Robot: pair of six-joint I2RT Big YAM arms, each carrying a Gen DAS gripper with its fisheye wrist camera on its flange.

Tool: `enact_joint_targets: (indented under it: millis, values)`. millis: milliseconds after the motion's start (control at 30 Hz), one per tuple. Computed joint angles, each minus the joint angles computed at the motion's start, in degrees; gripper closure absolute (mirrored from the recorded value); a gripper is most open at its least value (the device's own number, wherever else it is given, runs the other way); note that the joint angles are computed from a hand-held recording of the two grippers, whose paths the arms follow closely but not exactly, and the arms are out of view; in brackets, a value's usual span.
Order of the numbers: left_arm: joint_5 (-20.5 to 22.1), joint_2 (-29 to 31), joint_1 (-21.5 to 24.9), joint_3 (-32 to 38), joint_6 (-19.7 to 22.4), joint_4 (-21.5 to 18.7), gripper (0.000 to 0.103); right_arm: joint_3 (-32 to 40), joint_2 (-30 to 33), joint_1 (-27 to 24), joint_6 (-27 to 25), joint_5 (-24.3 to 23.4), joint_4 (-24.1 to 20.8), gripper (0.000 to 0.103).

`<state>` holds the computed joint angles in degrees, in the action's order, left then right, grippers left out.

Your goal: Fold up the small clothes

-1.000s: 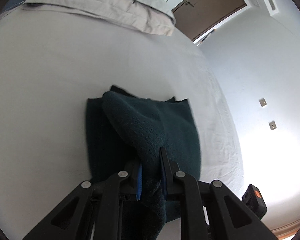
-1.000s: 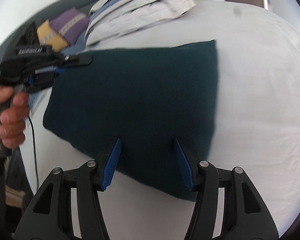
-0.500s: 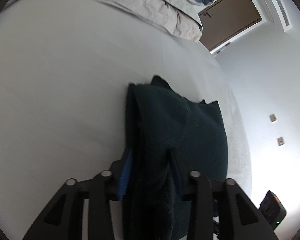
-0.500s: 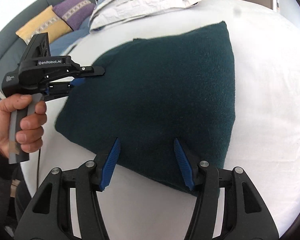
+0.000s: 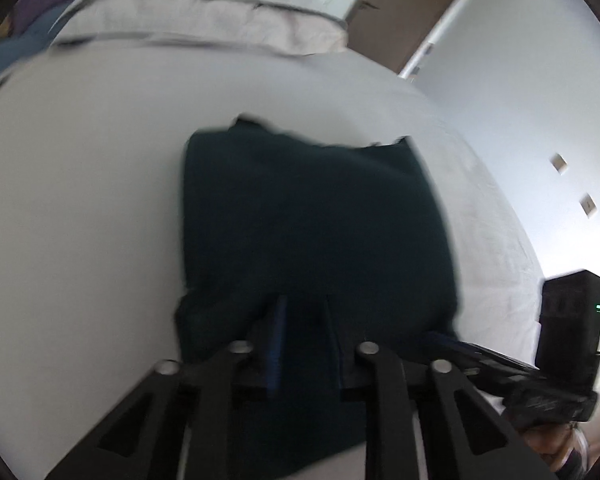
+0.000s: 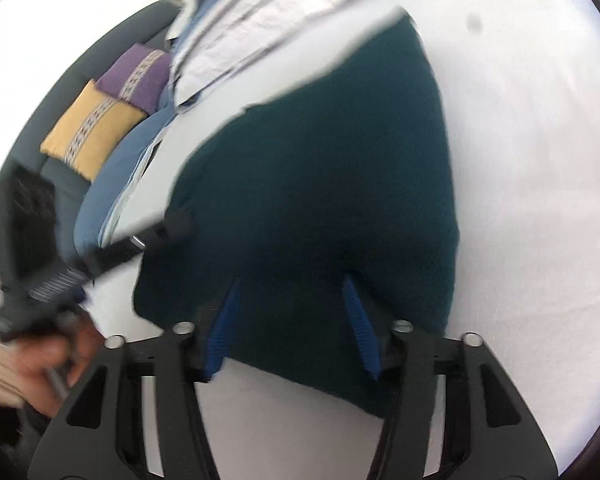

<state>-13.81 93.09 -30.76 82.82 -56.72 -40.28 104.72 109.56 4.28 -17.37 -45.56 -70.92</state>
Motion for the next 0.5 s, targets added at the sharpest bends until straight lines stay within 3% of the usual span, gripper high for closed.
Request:
enact_joint_targets:
  millis: [67,100,167,300,400,500]
  values:
    - [4.8,-3.1,2.1,-7.2,-4.4,9.4,0.097,1.6,1.1,-0.6,-1.1,-1.4,-2.7,0.064]
    - [6.1,-4.0,2.6,-9.2,-5.2,12.1,0.097,2.1,1.1,-0.7,-1.9,-1.3,-3.5,0.064]
    - [6.4,-4.2,2.8,-9.2,-4.0,11.8,0.097,3.6,1.3,-1.3,-2.5,-3.5,-4.7,0.063]
    - [6.1,-4.0,2.8,-8.8,-4.0,11.7,0.097,10.1,4.6,-1.7,2.6,-9.4,-6.0,0.062]
    - [7.0,-4.3,3.1,-9.6,-4.4,12.7,0.097,19.7,10.3,-0.1,4.2,-11.3,-9.7,0.062]
    - [6.9,-4.0,2.7,-9.1,-3.4,12.0,0.097,37.8,21.9,1.2,8.4,-12.3,-19.5,0.062]
